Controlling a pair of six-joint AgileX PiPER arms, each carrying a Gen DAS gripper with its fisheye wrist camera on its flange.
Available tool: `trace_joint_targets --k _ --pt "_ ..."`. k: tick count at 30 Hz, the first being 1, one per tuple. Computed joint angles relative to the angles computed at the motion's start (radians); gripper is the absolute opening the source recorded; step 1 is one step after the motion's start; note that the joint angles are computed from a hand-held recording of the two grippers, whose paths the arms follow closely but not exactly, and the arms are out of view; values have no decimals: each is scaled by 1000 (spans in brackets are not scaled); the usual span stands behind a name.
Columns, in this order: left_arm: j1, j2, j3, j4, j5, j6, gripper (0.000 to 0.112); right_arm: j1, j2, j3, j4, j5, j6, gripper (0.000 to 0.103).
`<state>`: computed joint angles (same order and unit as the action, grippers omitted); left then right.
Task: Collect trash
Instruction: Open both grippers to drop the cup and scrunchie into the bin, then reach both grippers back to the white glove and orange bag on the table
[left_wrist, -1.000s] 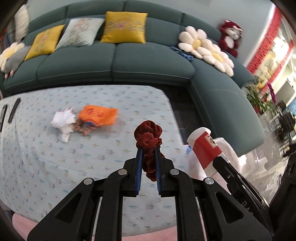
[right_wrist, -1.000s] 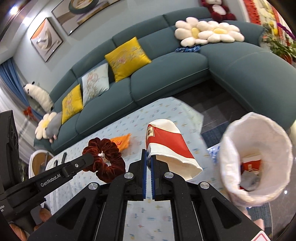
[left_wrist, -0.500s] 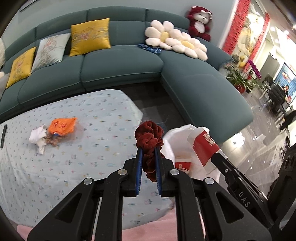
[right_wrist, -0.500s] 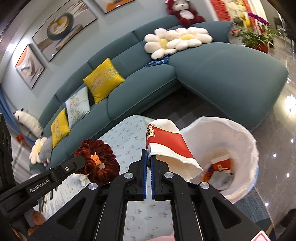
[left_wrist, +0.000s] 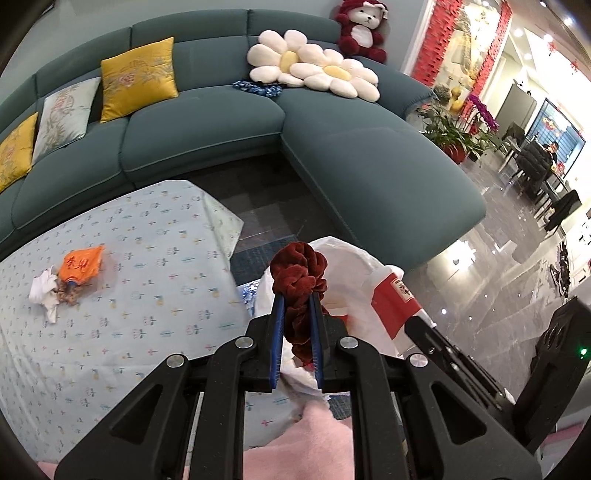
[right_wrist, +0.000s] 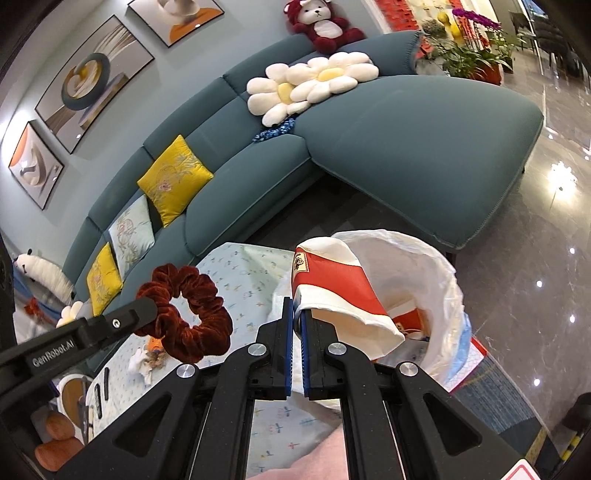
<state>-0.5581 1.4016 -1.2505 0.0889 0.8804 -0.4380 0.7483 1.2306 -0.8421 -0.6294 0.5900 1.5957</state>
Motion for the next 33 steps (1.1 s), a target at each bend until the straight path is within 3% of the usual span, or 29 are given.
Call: trace_joint_targets --k 8,9,12,19,22,33 --pt "-36 60 -42 -10 -21 -8 16 -61 -15 40 40 -32 -55 4" --pt "-43 64 -42 -3 -25 -20 18 -62 -11 37 45 -28 -60 5" --pt "-74 70 -47 76 -31 -95 42 -70 1 26 62 -5 -78 13" --pt "-70 66 -42 66 -29 -88 42 -59 18 6 66 41 -101 15" --pt "-59 51 -28 62 -31 -84 42 -32 18 0 35 62 -64 28" --pt "31 -25 24 20 -27 -44 42 32 70 -89 25 116 -77 28"
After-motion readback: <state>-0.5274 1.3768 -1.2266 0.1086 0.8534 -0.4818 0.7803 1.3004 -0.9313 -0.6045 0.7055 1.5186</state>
